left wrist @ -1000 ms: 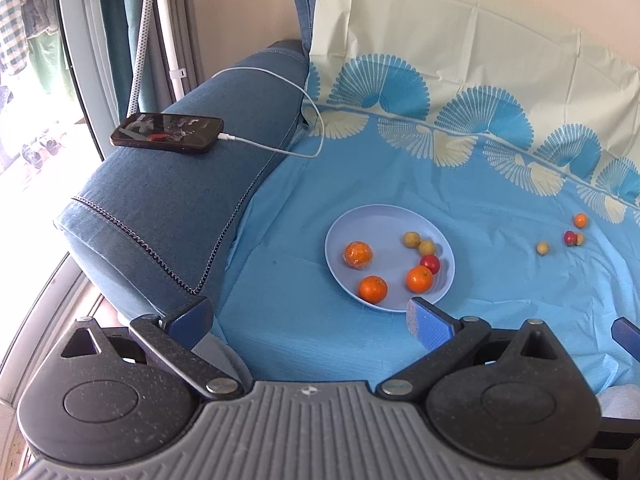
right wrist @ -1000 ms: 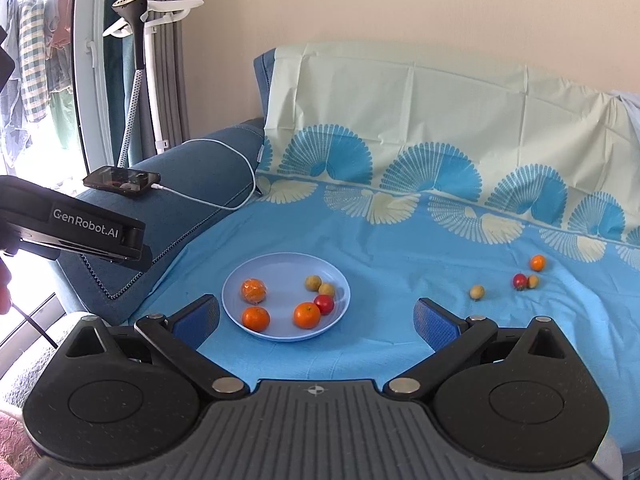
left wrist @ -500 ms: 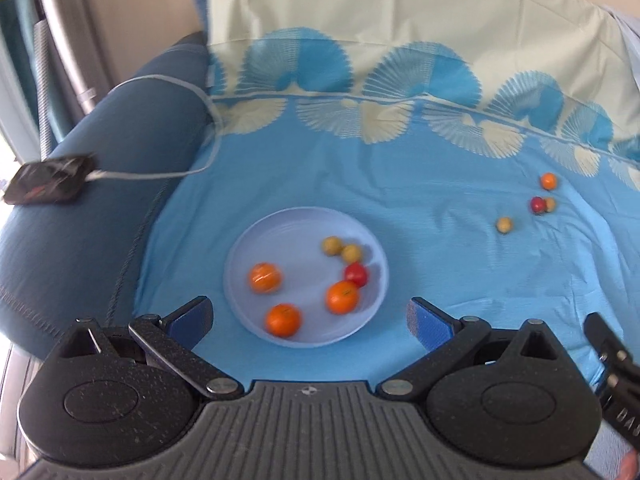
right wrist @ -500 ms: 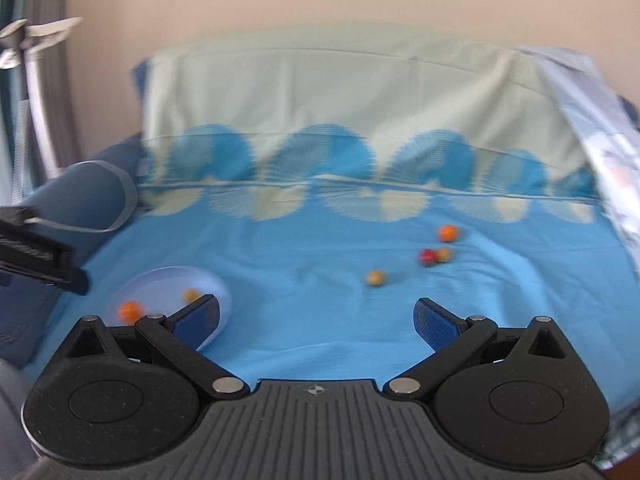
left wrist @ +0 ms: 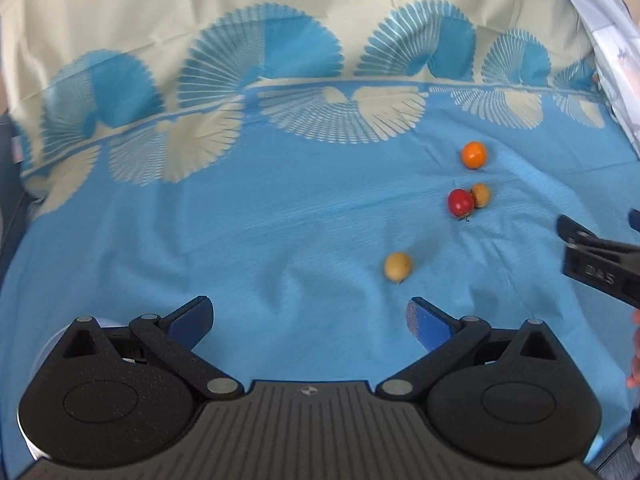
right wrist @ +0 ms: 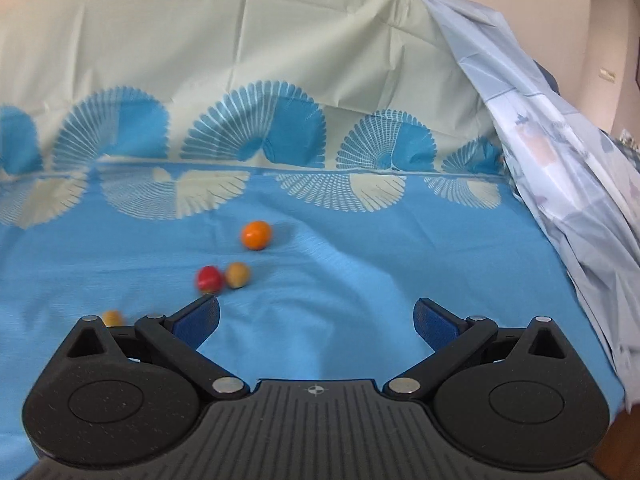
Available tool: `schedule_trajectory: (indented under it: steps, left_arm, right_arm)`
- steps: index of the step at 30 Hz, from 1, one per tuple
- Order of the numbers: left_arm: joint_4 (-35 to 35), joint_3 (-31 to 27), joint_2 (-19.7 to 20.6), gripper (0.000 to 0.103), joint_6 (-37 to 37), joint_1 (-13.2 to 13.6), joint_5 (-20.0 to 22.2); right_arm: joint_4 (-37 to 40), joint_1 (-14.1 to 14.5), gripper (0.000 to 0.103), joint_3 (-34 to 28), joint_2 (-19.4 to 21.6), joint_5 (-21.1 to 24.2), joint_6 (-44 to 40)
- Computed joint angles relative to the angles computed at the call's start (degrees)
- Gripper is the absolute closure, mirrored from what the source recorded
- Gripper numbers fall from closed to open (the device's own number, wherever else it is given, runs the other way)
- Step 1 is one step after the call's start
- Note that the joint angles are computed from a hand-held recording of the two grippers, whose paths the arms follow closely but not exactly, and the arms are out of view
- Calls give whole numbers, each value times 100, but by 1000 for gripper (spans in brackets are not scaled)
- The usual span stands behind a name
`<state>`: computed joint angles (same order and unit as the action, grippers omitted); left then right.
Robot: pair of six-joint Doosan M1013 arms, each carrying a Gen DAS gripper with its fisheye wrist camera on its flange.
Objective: Organize fruits
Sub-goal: 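Grasp a yellow fruit with the left tool while the right tool grasps another, then carry the yellow fruits with both tools over the white plate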
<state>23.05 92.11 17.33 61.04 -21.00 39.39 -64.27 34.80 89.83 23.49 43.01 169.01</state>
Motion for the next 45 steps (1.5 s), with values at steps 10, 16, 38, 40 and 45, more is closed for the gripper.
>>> schedule_trajectory:
  steps: [10,16,38,40,45]
  left_arm:
    - [70,-728,1101,0,578,-79,53]
    - [-218,-615,1058,35,453,34,-396]
    - [-474,704,-1142,76,305,166,-306]
    - [-317,943,-1467,76,181,175,-193]
    - [-346,1422,-2140,76,91,276,368]
  right_arm:
    - [1960,-693,1,-872,1052,-1547,-2659]
    - [1575,-699,11,-862,1104,-1892,-2367]
    - [30,92,74,555,-717,-1730,381]
    - [89,288,74,659,-904,-1817,436]
    - [1101,757,74,738,-1191,-2020,-397]
